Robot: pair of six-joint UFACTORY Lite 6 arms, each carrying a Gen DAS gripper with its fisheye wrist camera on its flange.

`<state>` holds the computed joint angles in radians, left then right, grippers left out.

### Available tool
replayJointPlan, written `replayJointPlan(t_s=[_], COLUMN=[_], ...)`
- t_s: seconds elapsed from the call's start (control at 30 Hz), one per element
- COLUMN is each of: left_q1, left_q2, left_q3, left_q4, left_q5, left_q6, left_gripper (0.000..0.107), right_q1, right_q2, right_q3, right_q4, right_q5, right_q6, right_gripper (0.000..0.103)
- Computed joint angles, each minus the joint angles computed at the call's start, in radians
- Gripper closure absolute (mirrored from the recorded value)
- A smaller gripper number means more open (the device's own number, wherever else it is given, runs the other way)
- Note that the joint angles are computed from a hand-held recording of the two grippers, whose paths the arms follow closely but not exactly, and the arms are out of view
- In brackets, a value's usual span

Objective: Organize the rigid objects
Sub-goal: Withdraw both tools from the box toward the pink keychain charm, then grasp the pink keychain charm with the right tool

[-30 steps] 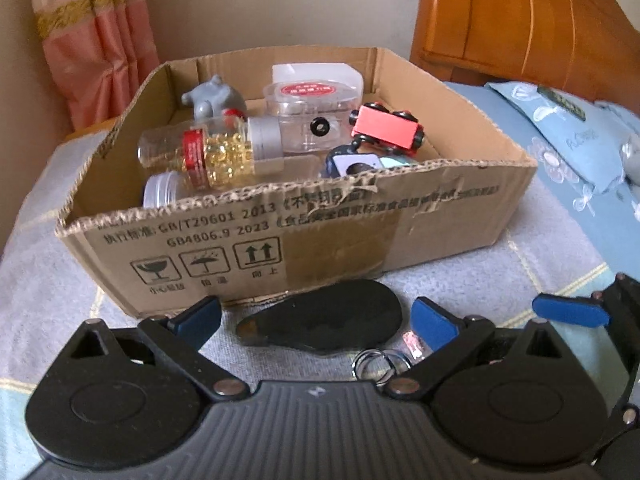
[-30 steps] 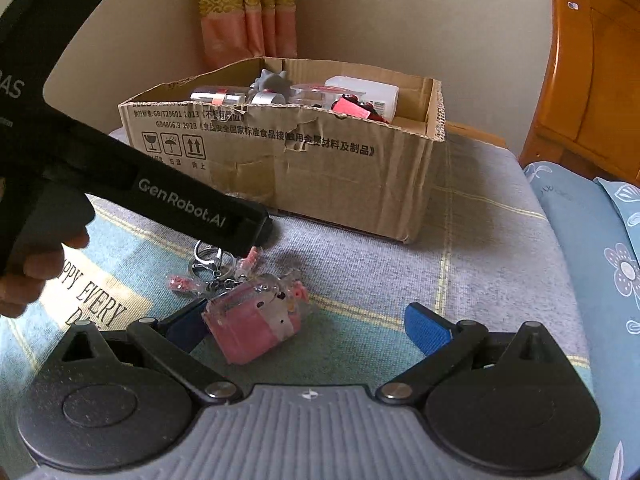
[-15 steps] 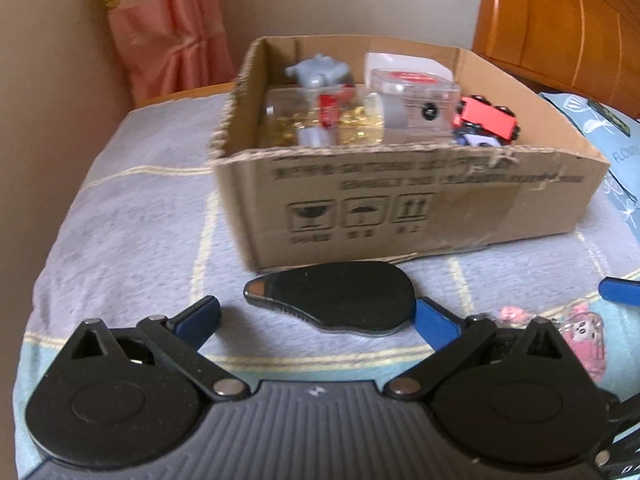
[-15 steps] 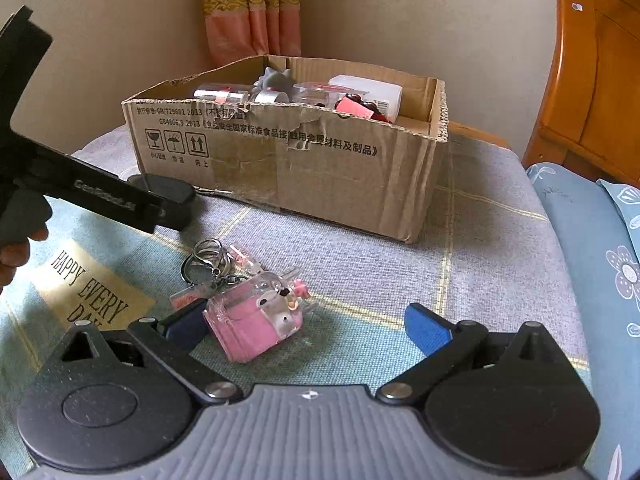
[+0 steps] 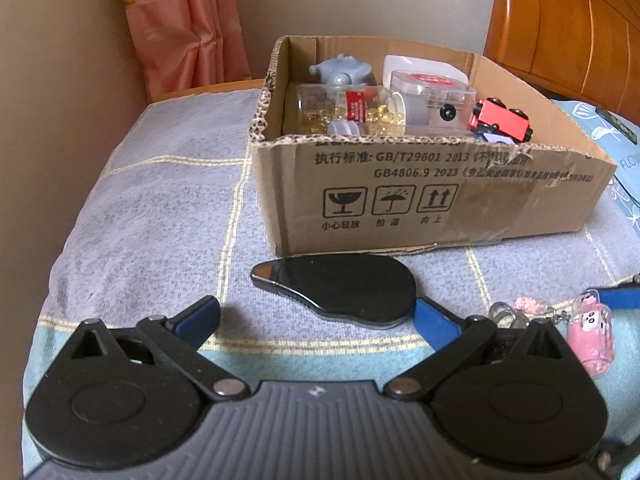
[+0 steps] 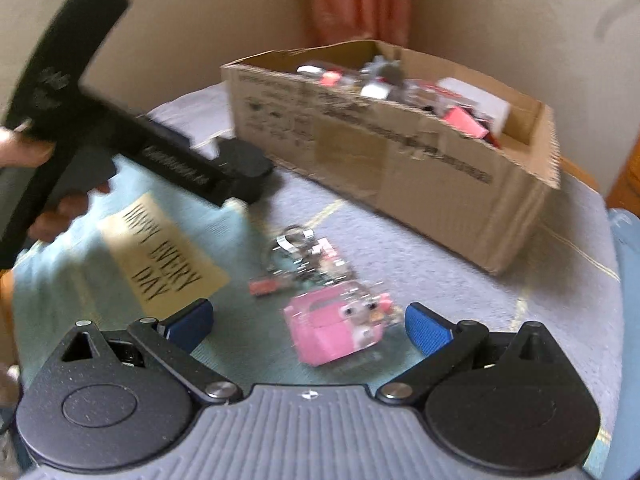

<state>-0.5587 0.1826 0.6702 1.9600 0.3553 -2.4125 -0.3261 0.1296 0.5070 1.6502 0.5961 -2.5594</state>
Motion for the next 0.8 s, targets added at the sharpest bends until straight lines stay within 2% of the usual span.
replayJointPlan(t_s=[0.13, 0.23, 0.47, 0.6, 0.8], left_q1=[-0.002, -0.002, 0.003, -0.005, 0.004], left_q2=[-0.004, -0.008, -0.014, 0.011, 0.012], left_q3=[-0.014, -0.027, -0.045, -0.023, -0.032], left_q4=[0.046, 0.089, 0.167, 0.181, 0.290], left_q5=[0.012, 0.020, 0.030, 0.041, 0.049], left_q6=[-0.047, -0.084, -0.151, -0.165, -0.243], left_gripper=[0.005, 0.005, 0.005, 0.005, 0.008], right_q1=[-0.017, -0.013, 0.015, 0.002, -0.042], right_q2=[-0.048, -0.077, -0.052, -0.037, -0.034], right_q3=[-0.016, -0.037, -0.016, -0.011, -0.018], right_q4=[-0.172, -0.198, -0.094, -0.072, -0.077], right_q5=[0.014, 0.009, -0.028, -0.011, 0.017], right_q6=[0.095, 0.103, 0.085, 0.051, 0.019], right_gripper=[0.000, 0.000, 0.000, 0.000, 0.000])
